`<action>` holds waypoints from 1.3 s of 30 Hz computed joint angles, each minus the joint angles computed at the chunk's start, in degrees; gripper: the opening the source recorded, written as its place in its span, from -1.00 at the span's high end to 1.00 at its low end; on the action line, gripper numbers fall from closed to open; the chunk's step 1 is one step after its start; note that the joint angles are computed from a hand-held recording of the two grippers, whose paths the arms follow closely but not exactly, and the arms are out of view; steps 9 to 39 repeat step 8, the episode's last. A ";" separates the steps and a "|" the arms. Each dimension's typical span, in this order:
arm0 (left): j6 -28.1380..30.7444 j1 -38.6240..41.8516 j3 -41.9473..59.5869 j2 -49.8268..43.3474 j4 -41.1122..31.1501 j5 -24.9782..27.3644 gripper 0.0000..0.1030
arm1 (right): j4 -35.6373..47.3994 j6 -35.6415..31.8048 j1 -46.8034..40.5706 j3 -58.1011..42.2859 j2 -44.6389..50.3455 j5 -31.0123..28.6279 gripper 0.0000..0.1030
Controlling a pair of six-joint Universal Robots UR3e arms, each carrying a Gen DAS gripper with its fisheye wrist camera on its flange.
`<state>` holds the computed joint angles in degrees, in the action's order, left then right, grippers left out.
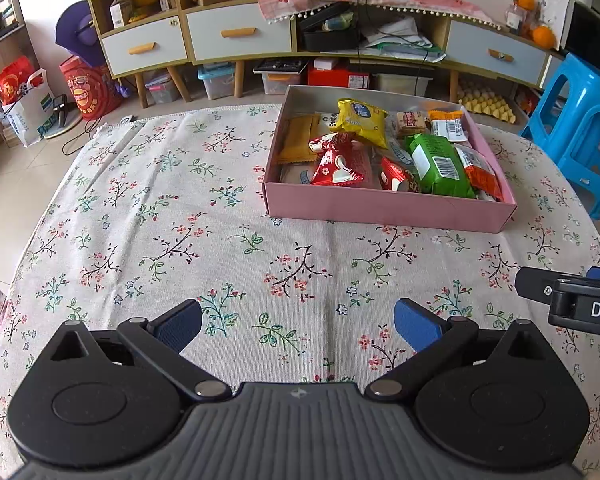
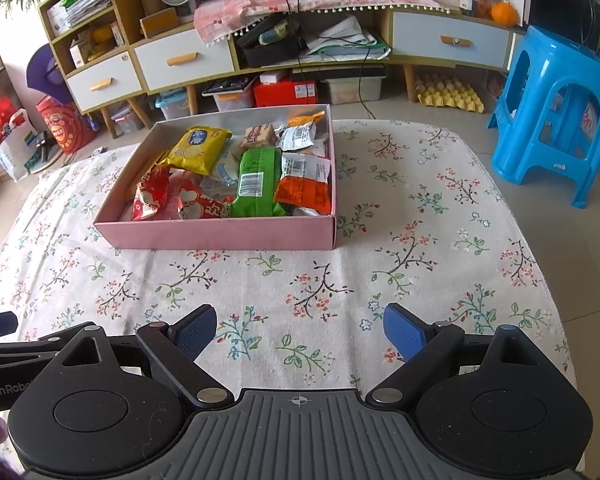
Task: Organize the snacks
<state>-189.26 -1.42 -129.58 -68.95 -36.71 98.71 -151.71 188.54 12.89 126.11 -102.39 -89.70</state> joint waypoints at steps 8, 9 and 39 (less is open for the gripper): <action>0.34 0.23 -0.10 0.34 -0.37 -0.46 -0.99 | 0.23 -0.04 -0.11 -0.03 0.01 0.26 -0.79; 0.34 0.23 -0.10 0.34 -0.37 -0.46 -0.99 | 0.23 -0.04 -0.11 -0.03 0.01 0.26 -0.79; 0.34 0.23 -0.10 0.34 -0.37 -0.46 -0.99 | 0.23 -0.04 -0.11 -0.03 0.01 0.26 -0.79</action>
